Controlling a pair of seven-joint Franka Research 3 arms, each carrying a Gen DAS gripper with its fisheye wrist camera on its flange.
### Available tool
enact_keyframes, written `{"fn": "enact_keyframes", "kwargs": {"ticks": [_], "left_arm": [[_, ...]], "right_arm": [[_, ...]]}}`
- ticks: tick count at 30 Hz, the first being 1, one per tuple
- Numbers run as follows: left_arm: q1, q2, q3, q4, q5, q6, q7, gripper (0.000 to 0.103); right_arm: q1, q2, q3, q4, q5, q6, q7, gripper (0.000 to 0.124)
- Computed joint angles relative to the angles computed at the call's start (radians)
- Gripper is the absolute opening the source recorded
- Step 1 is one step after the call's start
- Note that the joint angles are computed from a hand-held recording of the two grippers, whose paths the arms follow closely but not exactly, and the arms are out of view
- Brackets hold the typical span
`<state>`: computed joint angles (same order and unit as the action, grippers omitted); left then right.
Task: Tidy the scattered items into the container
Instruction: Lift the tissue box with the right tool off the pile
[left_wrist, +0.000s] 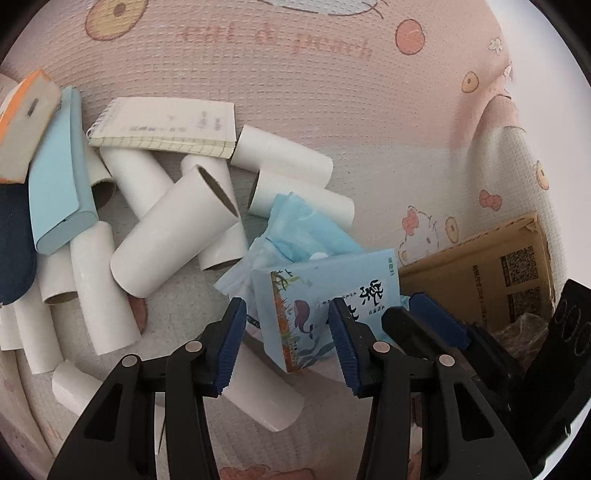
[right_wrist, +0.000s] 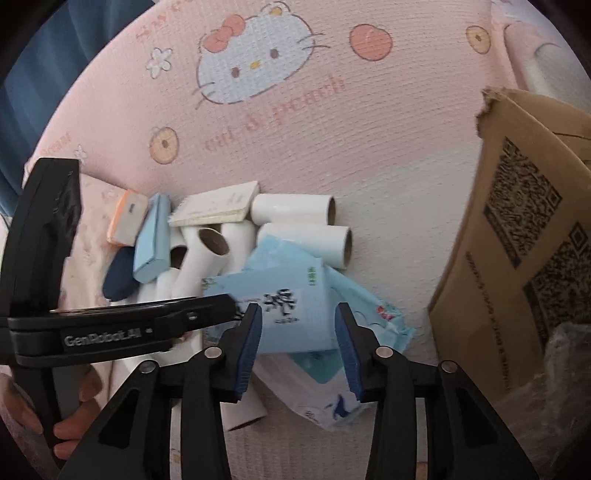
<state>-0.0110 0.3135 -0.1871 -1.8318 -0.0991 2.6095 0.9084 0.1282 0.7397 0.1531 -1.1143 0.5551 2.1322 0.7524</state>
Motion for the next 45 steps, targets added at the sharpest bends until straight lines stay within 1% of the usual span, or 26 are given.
{"fn": "enact_keyframes", "kwargs": {"ticks": [4, 6, 7, 9, 11, 14, 17, 20, 26, 30, 31, 35, 38, 40, 45], "left_arm": [[0.016, -0.002, -0.015, -0.018, -0.053, 0.033, 0.007, 0.051], [0.031, 0.002, -0.031, -0.027, -0.108, 0.059, 0.016, 0.051], [0.038, 0.004, -0.039, -0.037, -0.141, 0.087, 0.016, 0.051], [0.050, 0.010, -0.055, -0.047, -0.189, 0.120, 0.022, 0.051], [0.069, 0.020, -0.078, -0.044, -0.244, 0.132, 0.049, 0.051], [0.050, 0.024, -0.061, -0.045, -0.227, 0.146, 0.024, 0.051], [0.040, 0.030, -0.051, -0.037, -0.204, 0.143, 0.000, 0.051], [0.030, 0.037, -0.041, -0.027, -0.173, 0.136, -0.030, 0.051], [0.026, 0.052, -0.033, -0.008, -0.134, 0.111, -0.068, 0.051], [0.038, 0.060, -0.042, -0.002, -0.137, 0.108, -0.062, 0.052], [0.038, 0.061, -0.042, -0.001, -0.135, 0.108, -0.063, 0.052], [0.027, 0.054, -0.030, 0.004, -0.105, 0.089, -0.080, 0.052], [0.005, 0.036, -0.011, 0.015, -0.041, 0.061, -0.092, 0.052], [-0.010, 0.015, 0.002, 0.014, 0.006, 0.062, -0.097, 0.051], [-0.030, -0.026, 0.021, 0.044, 0.090, 0.054, -0.104, 0.052]], "right_arm": [[0.008, 0.039, -0.009, 0.057, -0.024, -0.033, 0.030, 0.041], [0.012, 0.060, -0.009, 0.088, -0.034, -0.049, 0.044, 0.041], [0.013, 0.069, -0.007, 0.102, -0.036, -0.055, 0.046, 0.041], [0.009, 0.084, 0.006, 0.119, -0.028, -0.060, 0.030, 0.041], [0.007, 0.092, 0.015, 0.127, -0.021, -0.061, 0.011, 0.041], [0.010, 0.093, 0.017, 0.120, -0.015, -0.047, -0.001, 0.041], [0.009, 0.099, 0.019, 0.122, -0.006, -0.043, 0.002, 0.042], [0.011, 0.128, 0.019, 0.167, -0.008, -0.070, 0.018, 0.043], [0.021, 0.125, 0.019, 0.153, -0.021, -0.047, -0.011, 0.043], [0.027, 0.205, 0.017, 0.290, -0.037, -0.132, 0.046, 0.043], [0.027, 0.215, 0.018, 0.307, -0.039, -0.141, 0.052, 0.043], [0.027, 0.201, 0.019, 0.287, -0.041, -0.129, 0.059, 0.043], [0.022, 0.172, 0.021, 0.252, -0.038, -0.124, 0.055, 0.043], [0.010, 0.126, 0.028, 0.191, -0.016, -0.090, 0.039, 0.042], [-0.020, 0.074, 0.051, 0.161, 0.059, -0.057, 0.012, 0.042]]}}
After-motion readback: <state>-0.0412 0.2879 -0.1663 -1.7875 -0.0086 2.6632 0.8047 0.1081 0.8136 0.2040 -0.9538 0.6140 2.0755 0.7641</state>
